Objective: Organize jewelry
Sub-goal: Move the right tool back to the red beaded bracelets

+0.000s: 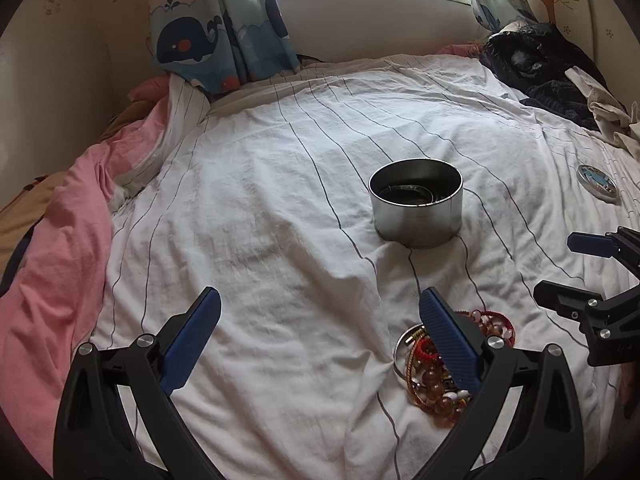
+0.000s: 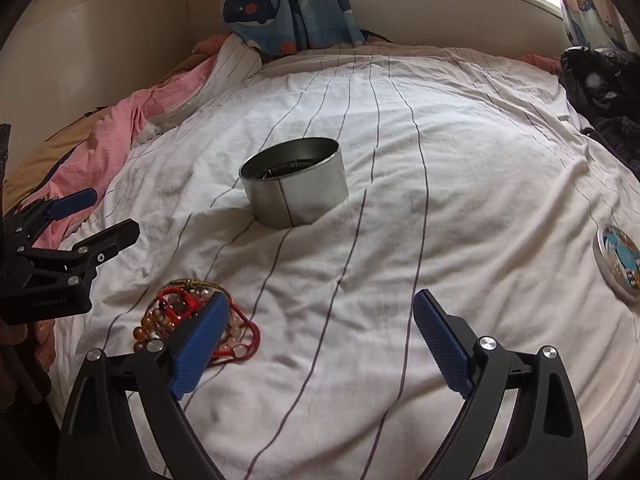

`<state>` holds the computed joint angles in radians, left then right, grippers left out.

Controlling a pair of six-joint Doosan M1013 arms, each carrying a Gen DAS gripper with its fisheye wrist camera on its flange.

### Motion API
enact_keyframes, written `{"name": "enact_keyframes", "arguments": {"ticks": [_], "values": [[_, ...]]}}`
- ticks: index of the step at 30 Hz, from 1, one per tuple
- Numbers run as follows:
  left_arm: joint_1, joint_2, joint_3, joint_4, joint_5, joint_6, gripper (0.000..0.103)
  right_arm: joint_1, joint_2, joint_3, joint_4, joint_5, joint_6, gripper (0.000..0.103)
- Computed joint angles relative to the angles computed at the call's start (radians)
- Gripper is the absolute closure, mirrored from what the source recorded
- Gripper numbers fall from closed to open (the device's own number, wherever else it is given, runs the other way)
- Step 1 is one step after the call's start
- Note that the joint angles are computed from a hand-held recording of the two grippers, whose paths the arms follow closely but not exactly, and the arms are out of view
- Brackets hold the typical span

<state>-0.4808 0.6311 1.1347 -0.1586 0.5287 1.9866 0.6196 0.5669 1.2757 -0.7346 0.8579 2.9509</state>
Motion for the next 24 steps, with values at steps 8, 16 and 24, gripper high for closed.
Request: {"name": "enact_keyframes", "arguments": {"ticks": [8,16,24], "values": [[-0.014,-0.027,0.075,0.083,-0.035,-0.118,0.007,0.016,0.008,0.035,-0.024,0.022,0.101,0.010],[-0.015,-0.003,0.060,0.100,-0.006,-0.224,0.007,0.033,0.015,0.031,-0.097,0.055,0.138,0.008],[-0.002,0.019,0.032,0.053,0.040,-0.268,0.007,0.039,0.009,0.047,-0.151,0.034,0.174,0.008]]}}
